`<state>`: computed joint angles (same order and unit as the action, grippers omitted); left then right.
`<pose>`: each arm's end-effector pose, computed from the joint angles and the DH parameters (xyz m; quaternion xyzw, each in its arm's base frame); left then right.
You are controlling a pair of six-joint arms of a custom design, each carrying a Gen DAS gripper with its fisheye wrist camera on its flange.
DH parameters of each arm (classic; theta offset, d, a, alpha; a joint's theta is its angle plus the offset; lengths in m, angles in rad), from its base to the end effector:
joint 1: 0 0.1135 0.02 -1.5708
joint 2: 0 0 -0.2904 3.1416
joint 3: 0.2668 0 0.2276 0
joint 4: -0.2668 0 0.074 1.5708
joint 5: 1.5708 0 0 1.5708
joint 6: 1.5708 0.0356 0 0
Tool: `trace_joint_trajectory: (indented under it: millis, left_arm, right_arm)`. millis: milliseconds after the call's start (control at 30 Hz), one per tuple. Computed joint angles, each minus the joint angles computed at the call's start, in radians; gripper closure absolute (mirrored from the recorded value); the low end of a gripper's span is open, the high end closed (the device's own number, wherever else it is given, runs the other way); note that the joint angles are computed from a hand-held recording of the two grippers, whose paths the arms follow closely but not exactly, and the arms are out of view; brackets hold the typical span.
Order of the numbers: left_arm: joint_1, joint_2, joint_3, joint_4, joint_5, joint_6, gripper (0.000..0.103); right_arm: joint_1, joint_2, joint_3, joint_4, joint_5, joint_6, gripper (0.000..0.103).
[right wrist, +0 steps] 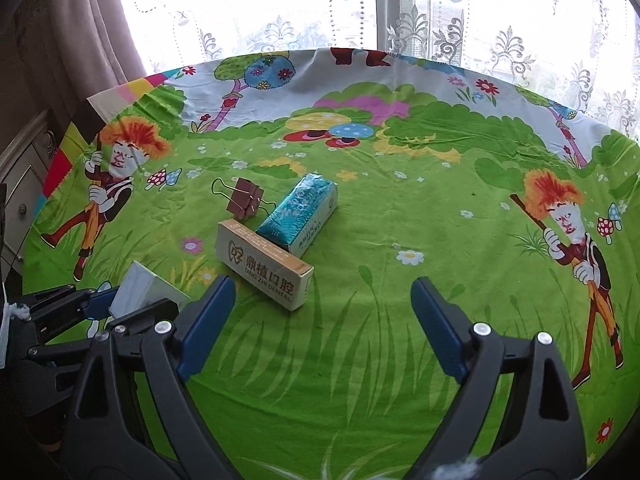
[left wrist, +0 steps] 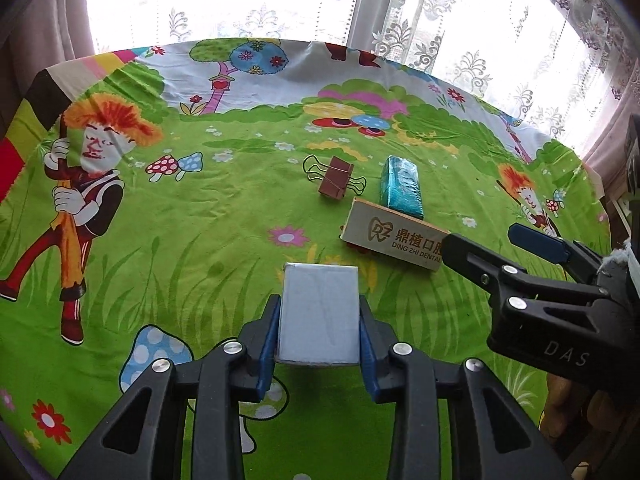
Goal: Organize rigid objects
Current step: 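Grasp the white cube box with the left tool while the right tool grasps the DING ZHI DENTAL box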
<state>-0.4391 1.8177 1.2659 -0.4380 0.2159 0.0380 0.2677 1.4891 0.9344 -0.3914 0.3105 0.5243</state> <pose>0.3308 -0.1638 0.2402 0.2551 0.9183 -0.1579 0.2585 0.2706 0.0629 0.2508 0.1674 0.9264 -0.0187 0.3369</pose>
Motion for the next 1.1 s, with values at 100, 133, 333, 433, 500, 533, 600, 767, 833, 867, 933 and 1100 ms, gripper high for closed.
trace_joint_trajectory:
  millis: [100,133,333,433,500,533,600,767,833,867,933,1100]
  left_arm:
    - [0.030,-0.021,-0.021,0.021,0.017,-0.023,0.067]
    - [0.040,-0.028,-0.028,0.028,0.020,-0.028,0.067]
    - [0.116,-0.068,-0.079,0.060,0.041,-0.055,0.067]
    - [0.159,-0.085,-0.106,0.067,0.059,-0.067,0.067]
    - [0.182,-0.094,-0.122,0.072,0.070,-0.072,0.067]
    - [0.189,-0.097,-0.127,0.074,0.074,-0.073,0.067]
    - [0.198,-0.102,-0.133,0.077,0.081,-0.075,0.067]
    - [0.210,-0.114,-0.149,0.091,0.100,-0.070,0.067]
    - [0.210,-0.109,-0.146,0.090,0.104,-0.074,0.067]
    - [0.208,-0.109,-0.145,0.090,0.101,-0.073,0.067]
    - [0.201,-0.111,-0.147,0.090,0.092,-0.070,0.067]
    - [0.183,-0.121,-0.147,0.084,0.070,-0.070,0.067]
  right_arm:
    - [0.011,0.049,0.047,-0.035,-0.012,0.081,0.007]
    - [0.022,0.065,0.066,-0.049,-0.007,0.104,0.007]
    - [0.078,0.174,0.205,-0.144,0.047,0.239,0.005]
    - [0.088,0.235,0.273,-0.185,0.070,0.291,0.004]
    - [0.087,0.277,0.316,-0.218,0.081,0.325,0.004]
    - [0.084,0.291,0.330,-0.225,0.078,0.340,0.004]
    - [0.087,0.321,0.356,-0.237,0.090,0.353,0.004]
    - [0.078,0.378,0.388,-0.279,0.111,0.388,0.004]
    - [0.070,0.386,0.379,-0.282,0.111,0.385,0.004]
    - [0.067,0.388,0.373,-0.280,0.110,0.380,0.007]
    - [0.074,0.387,0.370,-0.286,0.142,0.370,0.016]
    - [0.075,0.365,0.344,-0.271,0.142,0.347,0.021]
